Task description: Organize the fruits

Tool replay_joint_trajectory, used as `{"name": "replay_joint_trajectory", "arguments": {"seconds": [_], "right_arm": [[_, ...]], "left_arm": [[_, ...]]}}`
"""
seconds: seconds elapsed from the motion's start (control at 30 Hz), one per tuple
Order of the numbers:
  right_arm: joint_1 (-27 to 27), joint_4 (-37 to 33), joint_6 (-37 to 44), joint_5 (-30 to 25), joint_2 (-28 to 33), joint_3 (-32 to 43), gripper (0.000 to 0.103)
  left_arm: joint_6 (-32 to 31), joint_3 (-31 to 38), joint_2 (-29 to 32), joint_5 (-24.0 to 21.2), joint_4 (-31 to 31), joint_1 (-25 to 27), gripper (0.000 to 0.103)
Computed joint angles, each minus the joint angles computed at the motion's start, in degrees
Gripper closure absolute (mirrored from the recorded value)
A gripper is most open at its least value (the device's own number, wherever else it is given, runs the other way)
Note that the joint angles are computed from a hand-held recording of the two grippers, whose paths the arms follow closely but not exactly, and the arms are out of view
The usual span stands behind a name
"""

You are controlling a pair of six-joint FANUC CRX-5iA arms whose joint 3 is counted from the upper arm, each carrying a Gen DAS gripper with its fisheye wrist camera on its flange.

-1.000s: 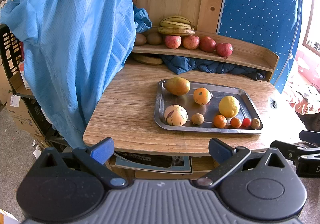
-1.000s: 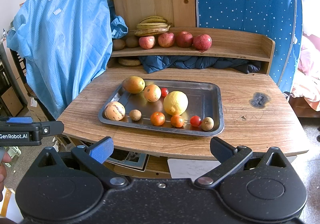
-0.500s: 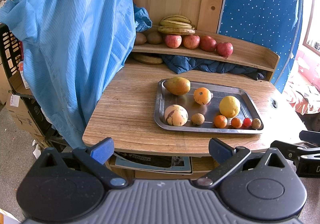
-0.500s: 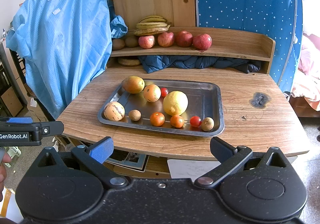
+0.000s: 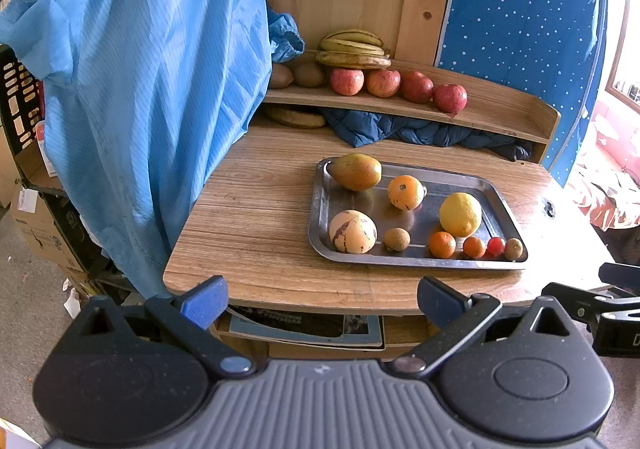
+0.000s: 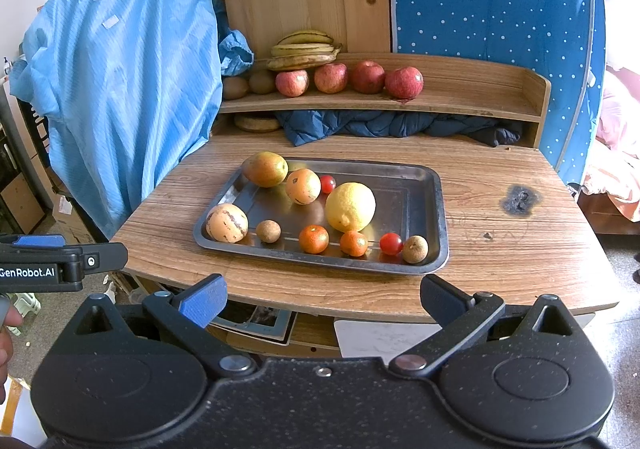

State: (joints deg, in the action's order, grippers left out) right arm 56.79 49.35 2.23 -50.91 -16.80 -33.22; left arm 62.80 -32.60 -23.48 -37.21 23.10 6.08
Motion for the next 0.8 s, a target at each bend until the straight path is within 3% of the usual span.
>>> {"name": "replay_joint_trajectory", "arguments": {"seconds": [0.57,0.8], "right_arm": [[-0.3,-0.5,0.4,0.0,0.2,0.3,0.001],[-0.4,-0.7,0.6,0.0,0.3,0.5,0.001]], "left_arm": [[1.3,0.4,0.2,-0.1,-1.0,-0.5,0.001],[4.2,2.6,1.9,-1.2,-4.4,-1.1,0.001]]}}
